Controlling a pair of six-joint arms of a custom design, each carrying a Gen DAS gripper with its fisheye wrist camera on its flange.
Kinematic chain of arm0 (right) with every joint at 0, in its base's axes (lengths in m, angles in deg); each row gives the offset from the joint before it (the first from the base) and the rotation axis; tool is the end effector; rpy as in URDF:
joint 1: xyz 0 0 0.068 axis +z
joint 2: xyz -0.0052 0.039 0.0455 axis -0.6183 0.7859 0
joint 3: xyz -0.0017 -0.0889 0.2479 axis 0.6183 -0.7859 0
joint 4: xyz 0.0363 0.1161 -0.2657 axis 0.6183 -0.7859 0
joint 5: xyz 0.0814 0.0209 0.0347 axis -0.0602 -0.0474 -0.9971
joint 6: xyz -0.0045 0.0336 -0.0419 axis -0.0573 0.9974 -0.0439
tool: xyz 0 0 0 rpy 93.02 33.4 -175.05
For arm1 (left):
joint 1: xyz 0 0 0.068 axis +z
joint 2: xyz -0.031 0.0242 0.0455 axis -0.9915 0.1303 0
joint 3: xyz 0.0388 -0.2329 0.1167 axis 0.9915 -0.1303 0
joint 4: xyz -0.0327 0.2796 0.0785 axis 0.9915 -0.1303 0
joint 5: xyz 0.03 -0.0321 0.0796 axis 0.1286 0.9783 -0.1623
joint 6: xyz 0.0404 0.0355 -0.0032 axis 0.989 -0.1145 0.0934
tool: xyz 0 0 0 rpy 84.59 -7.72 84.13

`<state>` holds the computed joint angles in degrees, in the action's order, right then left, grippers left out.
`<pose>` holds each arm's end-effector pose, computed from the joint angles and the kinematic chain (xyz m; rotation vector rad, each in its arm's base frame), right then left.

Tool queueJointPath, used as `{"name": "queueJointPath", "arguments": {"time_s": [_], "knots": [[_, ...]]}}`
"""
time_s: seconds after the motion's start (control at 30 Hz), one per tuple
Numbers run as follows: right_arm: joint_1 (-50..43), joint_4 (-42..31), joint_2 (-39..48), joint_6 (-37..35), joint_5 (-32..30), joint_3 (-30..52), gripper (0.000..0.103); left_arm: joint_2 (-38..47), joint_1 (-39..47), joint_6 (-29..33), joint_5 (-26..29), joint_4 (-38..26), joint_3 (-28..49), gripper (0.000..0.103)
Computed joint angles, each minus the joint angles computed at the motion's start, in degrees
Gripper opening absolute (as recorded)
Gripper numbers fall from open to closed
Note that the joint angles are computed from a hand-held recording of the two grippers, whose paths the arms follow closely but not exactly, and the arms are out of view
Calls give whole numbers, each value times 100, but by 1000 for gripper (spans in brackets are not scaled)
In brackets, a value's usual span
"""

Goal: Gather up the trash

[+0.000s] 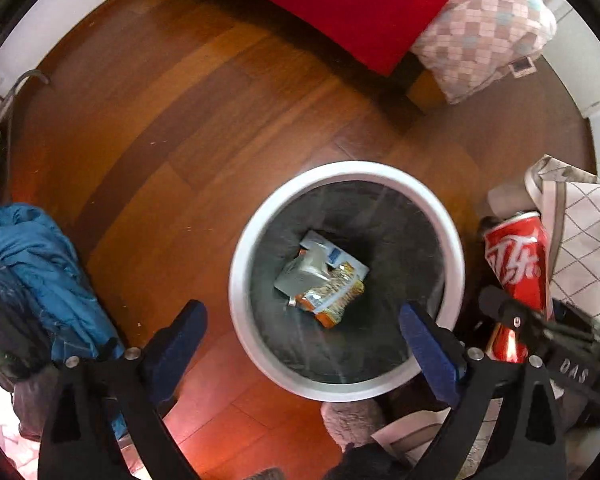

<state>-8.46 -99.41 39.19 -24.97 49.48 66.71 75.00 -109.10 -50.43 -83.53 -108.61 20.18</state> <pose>0.3203 0.1868 0.0456 -0.0623 2.9632 0.2975 0.2765 -0.1390 0.0753 -0.1761 3.0340 -0.1197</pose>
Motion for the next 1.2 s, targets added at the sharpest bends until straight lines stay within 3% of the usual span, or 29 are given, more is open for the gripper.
{"name": "queueJointPath", "arguments": {"time_s": [0.07,0.13,0.3,0.53,0.83,1.2], "knots": [[-48,-64,345,-144,-50,323,86,-212,2,-97,-209,86,-263,99],[-69,15,484,-236,-69,405,103,-496,-41,-241,-451,29,-499,99],[-31,142,320,-275,49,282,103,-990,-210,-430,-732,-116,-853,99],[407,-22,-856,-153,774,-669,103,-1786,-723,-778,-1114,-769,-978,99],[907,-435,-2691,218,1163,-1768,103,-2903,-1488,-1439,-1457,-1759,-888,99],[1684,-1689,-4966,799,1532,-2354,103,-3720,-2736,-2418,-2007,-3072,-375,99]]}}
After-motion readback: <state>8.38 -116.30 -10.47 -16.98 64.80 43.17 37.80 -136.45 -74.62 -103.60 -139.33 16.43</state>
